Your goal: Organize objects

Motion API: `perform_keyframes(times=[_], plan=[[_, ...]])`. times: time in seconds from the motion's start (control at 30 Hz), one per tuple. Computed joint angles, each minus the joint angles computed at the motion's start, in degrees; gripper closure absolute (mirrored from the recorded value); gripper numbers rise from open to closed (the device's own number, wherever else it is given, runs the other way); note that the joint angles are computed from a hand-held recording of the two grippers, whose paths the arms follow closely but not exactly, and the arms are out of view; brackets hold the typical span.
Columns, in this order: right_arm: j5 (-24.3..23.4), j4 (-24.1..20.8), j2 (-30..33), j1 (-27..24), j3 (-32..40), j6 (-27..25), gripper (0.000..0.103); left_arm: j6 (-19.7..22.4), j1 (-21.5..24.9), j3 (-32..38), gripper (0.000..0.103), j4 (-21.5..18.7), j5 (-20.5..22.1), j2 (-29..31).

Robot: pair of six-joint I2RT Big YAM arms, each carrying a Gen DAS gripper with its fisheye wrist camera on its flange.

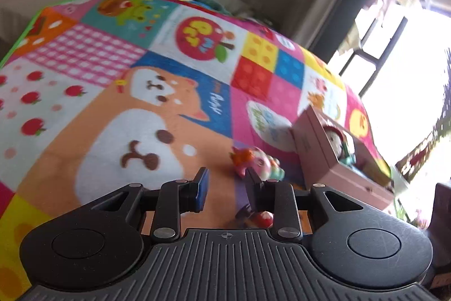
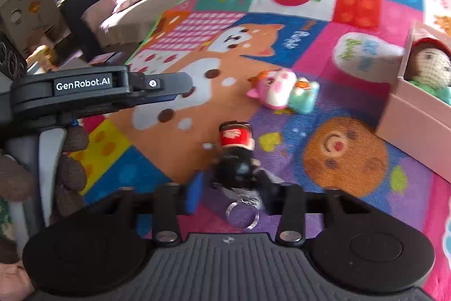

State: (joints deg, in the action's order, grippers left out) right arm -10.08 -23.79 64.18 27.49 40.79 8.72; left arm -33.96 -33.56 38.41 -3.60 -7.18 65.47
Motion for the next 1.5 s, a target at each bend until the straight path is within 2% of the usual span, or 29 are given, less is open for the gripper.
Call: perform_keyframes(times=[0.17,0.33,0.4,0.43,0.47,0.57,0.63,0.67,0.77,0.8,0.93,1.1,1.2,1.33,1.37,1.5], plan=[[1.85,-2.51,-8.97,-7.25,-5.09,0.72,0.069,3.84,-2.51,4.31,0.072,-3.30,-2.29,3.50],[1.65,-7.20,-19.97,-19.83,-10.96,-0.88,0.068,10.16,-4.29,9.62,0.072,-6.69,-4.17,7.90],[0.81,-7.02,-23.68,-23.90,-13.38,-0.65,0.047,12.86,-4.90,11.69,0.072,-7.73,-5.79,9.67],[0.74,-5.99,-25.51,-25.48,-14.83,0.11,0.030,13.81,-5.17,12.80,0.072,-8.59,-6.81,10.51],[0.07,-4.38,-26.86,-27.57,-16.41,0.57,0.020,14.68,-5.31,13.86,0.072,-9.46,-7.43,11.29],[-2.43,-0.34,-27.85,-31.26,-19.24,2.70,0.013,17.17,-5.39,16.02,0.072,-10.70,-8.98,13.11],[-1.88,1.12,-28.37,-31.58,-19.74,4.01,0.009,18.69,-5.03,16.94,0.072,-11.00,-9.34,14.04],[-1.62,1.53,-28.28,-31.91,-19.88,4.74,0.006,19.06,-4.51,17.14,0.072,-10.68,-8.15,14.35],[-6.10,2.41,-27.23,-35.08,-19.83,5.55,0.004,17.09,-1.75,17.65,0.070,-10.43,-0.05,15.22],[-7.43,2.55,-27.43,-35.97,-19.98,5.66,0.003,15.95,-1.24,17.53,0.069,-9.98,1.01,15.46],[-8.56,3.51,-27.50,-36.29,-20.30,6.73,0.002,13.89,-1.53,16.56,0.066,-9.49,0.56,15.16],[-8.51,3.69,-27.28,-36.05,-20.25,7.24,0.000,18.06,-5.52,15.01,0.053,-10.97,0.39,12.26],[-8.58,3.40,-27.58,-36.29,-20.32,7.13,0.000,19.10,-7.68,14.80,0.054,-14.19,5.90,11.51],[-8.55,3.42,-27.56,-36.39,-20.41,7.08,0.000,20.95,-13.81,12.12,0.055,-11.88,0.64,9.82],[-8.57,3.42,-27.53,-36.41,-20.39,7.03,0.000,21.07,-14.82,11.99,0.055,-12.10,1.13,9.67],[-8.04,3.42,-27.38,-36.07,-20.36,6.91,0.000,23.14,-18.03,14.77,0.055,-17.23,4.19,12.32]])
